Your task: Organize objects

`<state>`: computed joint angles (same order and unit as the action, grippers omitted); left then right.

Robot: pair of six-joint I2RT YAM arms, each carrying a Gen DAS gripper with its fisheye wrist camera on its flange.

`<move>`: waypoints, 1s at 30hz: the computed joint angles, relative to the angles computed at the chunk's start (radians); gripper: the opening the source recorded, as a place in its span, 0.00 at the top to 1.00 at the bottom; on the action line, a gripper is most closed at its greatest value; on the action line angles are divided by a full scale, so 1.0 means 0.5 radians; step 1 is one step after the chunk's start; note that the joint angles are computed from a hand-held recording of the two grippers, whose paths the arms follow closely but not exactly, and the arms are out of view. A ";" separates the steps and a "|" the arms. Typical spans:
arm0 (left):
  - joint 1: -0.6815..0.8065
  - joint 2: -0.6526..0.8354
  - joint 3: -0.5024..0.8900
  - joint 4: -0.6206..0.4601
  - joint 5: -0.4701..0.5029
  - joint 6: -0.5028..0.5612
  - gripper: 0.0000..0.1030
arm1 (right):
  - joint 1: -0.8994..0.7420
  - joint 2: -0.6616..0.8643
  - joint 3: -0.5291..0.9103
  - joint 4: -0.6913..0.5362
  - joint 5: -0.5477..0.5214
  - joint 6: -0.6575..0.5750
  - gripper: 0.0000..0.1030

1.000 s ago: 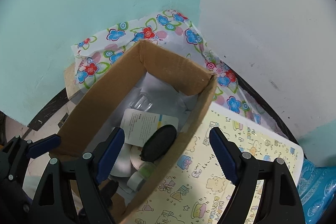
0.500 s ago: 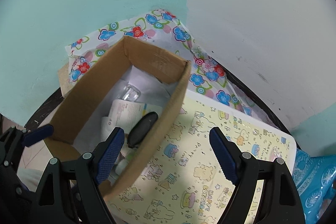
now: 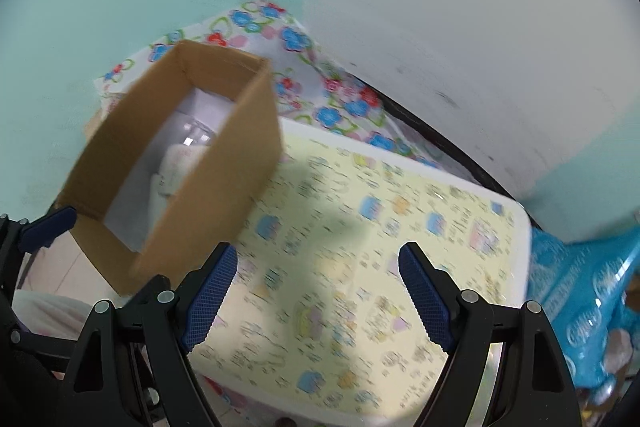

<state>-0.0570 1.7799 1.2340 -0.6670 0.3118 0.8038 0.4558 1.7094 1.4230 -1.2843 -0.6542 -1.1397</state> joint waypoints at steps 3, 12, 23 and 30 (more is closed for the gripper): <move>-0.042 -0.100 -0.141 0.037 -0.012 -0.030 0.05 | -0.125 -0.009 -0.040 0.076 0.015 -0.061 0.18; -0.060 -0.473 -0.481 0.098 -0.015 -0.051 0.05 | -0.485 0.213 0.128 -0.083 -0.044 -0.285 0.18; -0.042 -0.775 -0.560 -0.068 0.043 -0.013 0.05 | -0.802 0.451 0.467 -0.360 -0.114 -0.446 0.18; -0.013 -0.902 -0.535 -0.191 0.095 0.017 0.04 | -0.925 0.522 0.638 -0.482 -0.181 -0.455 0.18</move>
